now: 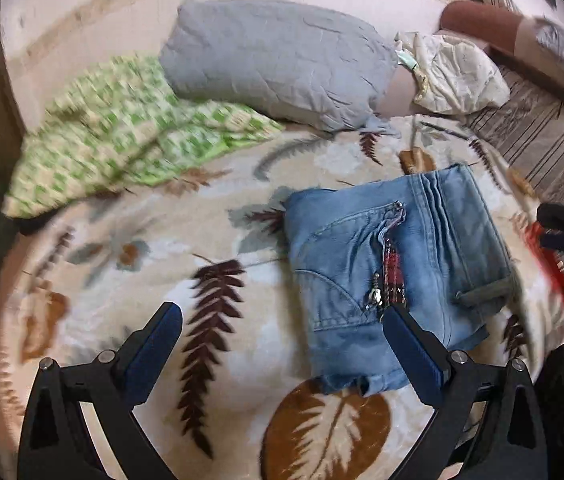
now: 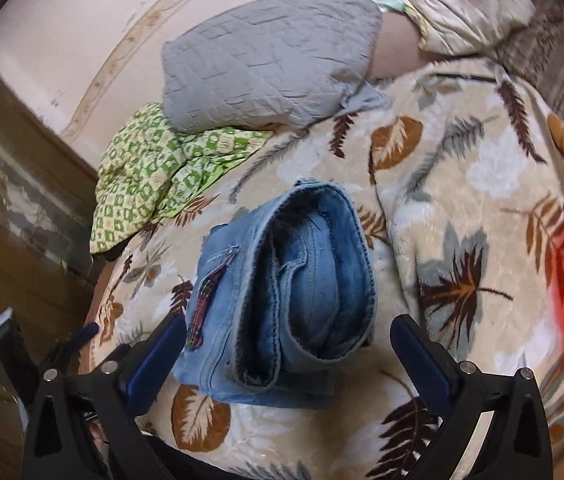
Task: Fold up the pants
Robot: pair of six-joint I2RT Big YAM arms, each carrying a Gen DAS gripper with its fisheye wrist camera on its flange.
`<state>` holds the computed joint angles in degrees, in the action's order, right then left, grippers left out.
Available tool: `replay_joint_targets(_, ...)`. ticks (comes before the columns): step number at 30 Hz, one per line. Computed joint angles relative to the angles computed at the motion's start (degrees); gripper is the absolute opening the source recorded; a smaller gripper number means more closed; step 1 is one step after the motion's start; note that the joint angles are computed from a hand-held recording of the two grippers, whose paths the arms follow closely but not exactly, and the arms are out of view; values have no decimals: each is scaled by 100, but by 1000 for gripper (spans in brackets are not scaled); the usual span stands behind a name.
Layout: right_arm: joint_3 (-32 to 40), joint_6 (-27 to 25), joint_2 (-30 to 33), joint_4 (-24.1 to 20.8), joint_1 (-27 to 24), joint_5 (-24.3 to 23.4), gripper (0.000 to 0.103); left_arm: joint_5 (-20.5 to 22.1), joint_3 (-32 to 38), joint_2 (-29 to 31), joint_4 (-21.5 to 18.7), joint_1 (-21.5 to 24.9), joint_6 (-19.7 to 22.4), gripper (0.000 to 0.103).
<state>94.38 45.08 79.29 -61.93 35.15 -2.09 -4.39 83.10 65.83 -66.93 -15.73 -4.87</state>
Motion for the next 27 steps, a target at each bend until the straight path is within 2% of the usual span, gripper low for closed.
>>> replay_joint_targets(2, 55, 109, 92, -18, -103, -272, 103, 866, 133, 222, -102, 336, -114, 100)
replay_joint_targets(6, 219, 299, 372, -223, -267, -678, 103, 2273, 382, 703, -230, 756, -439, 100)
replay_joint_targets(10, -2, 517, 499, 162, -373, -1366, 103, 3399, 568, 1243, -301, 951, -707, 100)
replay_joint_targets(14, -181, 626, 605, 492, -376, -1675, 103, 3705, 643, 1585, -322, 951, -889, 100)
replay_joint_targets(16, -206, 676, 703, 518, -390, -1703, 103, 3890, 635, 1739, -327, 933, -990, 100)
replay_joint_targets(19, -377, 707, 706, 630, -476, -1653, 103, 3949, 612, 1829, -300, 947, -1059, 100)
replay_joint_targets(23, -711, 722, 568, 875, -678, -1947, 103, 4439, 601, 1957, -329, 1021, -1076, 100)
replay_joint_targets(25, -759, 593, 476, 755, -718, -1805, 103, 4408, 615, 1974, -352, 1021, -1036, 100)
replay_joint_targets(27, -990, 569, 259, 1053, -810, -2026, 103, 4402, 654, 2007, -400, 1033, -961, 100)
